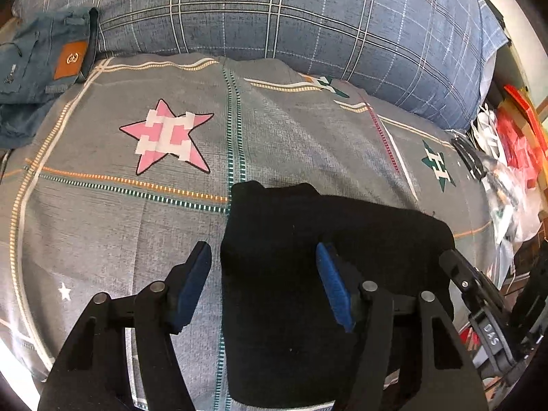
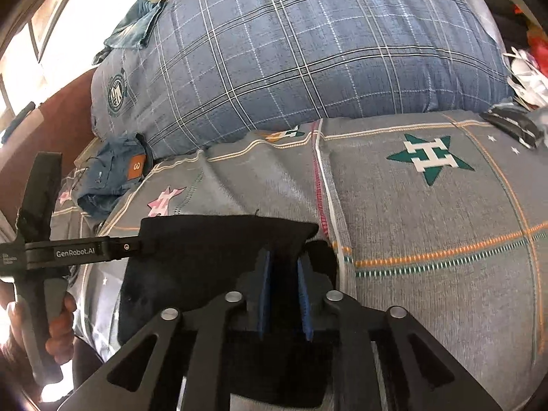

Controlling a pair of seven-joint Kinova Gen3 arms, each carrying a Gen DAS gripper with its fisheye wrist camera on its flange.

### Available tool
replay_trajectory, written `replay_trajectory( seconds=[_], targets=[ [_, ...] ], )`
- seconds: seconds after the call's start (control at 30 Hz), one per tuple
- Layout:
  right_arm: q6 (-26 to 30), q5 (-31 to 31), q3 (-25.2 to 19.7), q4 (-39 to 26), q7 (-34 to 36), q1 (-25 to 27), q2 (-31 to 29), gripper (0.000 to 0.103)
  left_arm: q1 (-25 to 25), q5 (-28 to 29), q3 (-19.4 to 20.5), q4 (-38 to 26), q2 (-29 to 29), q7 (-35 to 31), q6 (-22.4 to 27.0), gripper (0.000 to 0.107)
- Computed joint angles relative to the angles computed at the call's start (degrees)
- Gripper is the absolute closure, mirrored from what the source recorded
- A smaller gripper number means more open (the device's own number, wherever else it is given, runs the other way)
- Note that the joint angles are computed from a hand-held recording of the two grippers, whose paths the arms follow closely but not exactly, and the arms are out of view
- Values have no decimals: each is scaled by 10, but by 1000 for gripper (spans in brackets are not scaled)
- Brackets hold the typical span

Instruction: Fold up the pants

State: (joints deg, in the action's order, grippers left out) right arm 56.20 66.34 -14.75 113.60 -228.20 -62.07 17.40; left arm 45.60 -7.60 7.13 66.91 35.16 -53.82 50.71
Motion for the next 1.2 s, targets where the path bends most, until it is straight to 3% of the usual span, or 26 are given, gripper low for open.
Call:
replay_trajectory(
  seconds=[0.07, 0.2, 0.33, 0.4, 0.47, 0.57, 0.7, 0.77, 0.83, 0.93, 1.03, 1.1, 1.2],
  targets=[
    [4, 9, -16, 6, -25, 3, -4, 77, 2, -3, -1, 0, -1, -1, 1, 44],
    [43, 34, -119, 14, -75, 56, 4, 67, -8, 7, 6, 9, -4, -11, 0, 44],
    [106, 22, -225, 0, -75, 112, 54, 66, -30, 31, 17, 35, -15, -26, -12, 44],
    [107, 28, -252, 21, -119, 123, 47, 59, -41, 42, 19, 54, -25, -31, -18, 44],
    [104, 25, -236, 45, -166, 100, 21, 59, -50, 49, 19, 66, -34, -32, -21, 44],
    [89, 28, -159, 85, -236, 24, -28, 57, -69, 66, 26, 74, -39, -42, -19, 44],
    [13, 113, -54, 140, -329, -46, -70, 53, -99, 108, 42, 69, -31, -65, -10, 44],
    [-25, 160, -27, 150, -370, -45, -67, 50, -103, 119, 46, 65, -27, -73, -5, 43],
    [-58, 199, -36, 155, -385, -11, -60, 50, -106, 129, 50, 60, -22, -85, 0, 43],
    [-89, 196, -58, 143, -360, 46, -37, 50, -101, 133, 48, 56, -18, -95, 6, 40],
    [-91, 199, -56, 142, -353, 55, -29, 49, -91, 126, 42, 45, -11, -96, 8, 35],
    [-109, 188, -55, 139, -331, 65, -30, 41, -88, 130, 45, 27, 2, -99, 19, 34],
    [-129, 236, -56, 155, -362, 71, -33, 41, -88, 143, 53, 7, 18, -113, 29, 34]
  ],
)
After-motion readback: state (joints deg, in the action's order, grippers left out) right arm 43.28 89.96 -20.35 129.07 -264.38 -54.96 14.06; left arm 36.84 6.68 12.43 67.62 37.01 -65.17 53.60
